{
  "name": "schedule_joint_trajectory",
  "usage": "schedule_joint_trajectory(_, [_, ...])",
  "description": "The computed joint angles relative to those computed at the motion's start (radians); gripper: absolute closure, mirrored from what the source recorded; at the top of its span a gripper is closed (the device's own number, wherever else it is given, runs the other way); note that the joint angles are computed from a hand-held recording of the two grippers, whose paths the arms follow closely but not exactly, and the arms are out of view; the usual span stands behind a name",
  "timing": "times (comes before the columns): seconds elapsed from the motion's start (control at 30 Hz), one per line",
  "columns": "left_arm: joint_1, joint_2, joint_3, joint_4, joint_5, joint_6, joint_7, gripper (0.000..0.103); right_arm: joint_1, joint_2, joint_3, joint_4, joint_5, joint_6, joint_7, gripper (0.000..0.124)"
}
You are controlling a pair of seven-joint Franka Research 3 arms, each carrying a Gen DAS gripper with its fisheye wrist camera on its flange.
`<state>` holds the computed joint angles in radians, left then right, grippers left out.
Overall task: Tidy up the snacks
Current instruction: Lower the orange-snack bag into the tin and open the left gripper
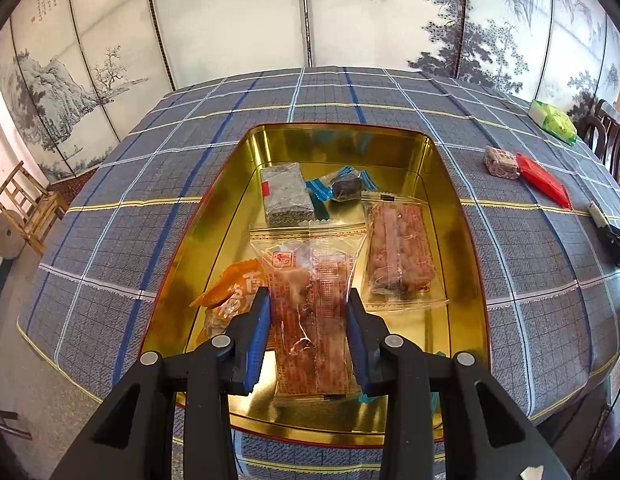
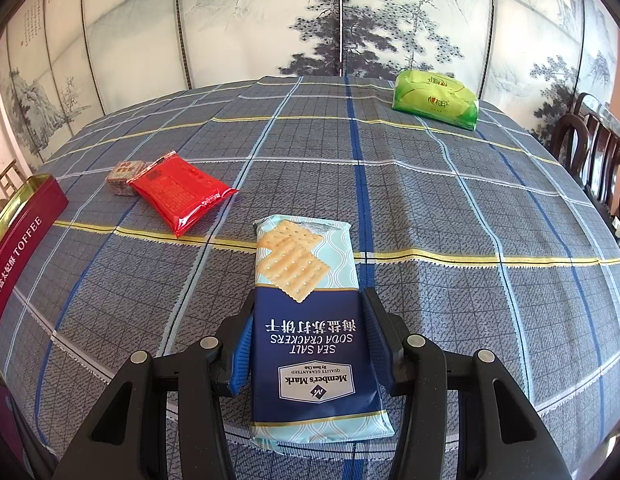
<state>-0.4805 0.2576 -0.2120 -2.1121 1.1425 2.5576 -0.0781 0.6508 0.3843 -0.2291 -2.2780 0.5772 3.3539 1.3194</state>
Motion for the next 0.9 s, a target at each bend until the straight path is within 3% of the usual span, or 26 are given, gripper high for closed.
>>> schedule_joint_trajectory(0.47, [-0.01, 0.013, 0.014, 0.026, 0.053, 0.019, -0.005, 0.067, 0.004, 0.0, -0.003, 0.001, 0.003, -0.001, -0.003, 0.074])
schedule_joint_trajectory(0.6, [-0.023, 0.0, 0.005, 0.021, 0.068, -0.038, -0.034, 0.05, 0.005, 0.001, -0.004, 0.001, 0.004, -0.001, -0.002, 0.074])
schedule_joint_trajectory(0.73, [-0.043, -0.005, -0.009, 0.028, 0.079, -0.136, -0.059, 0.047, 0.031, 0.003, -0.03, 0.004, 0.014, -0.009, -0.001, 0.074])
schedule_joint_trajectory(0.9, [-0.045, -0.012, -0.022, 0.026, 0.075, -0.186, -0.082, 0.046, 0.121, -0.001, -0.127, 0.005, 0.003, -0.057, 0.028, 0.075])
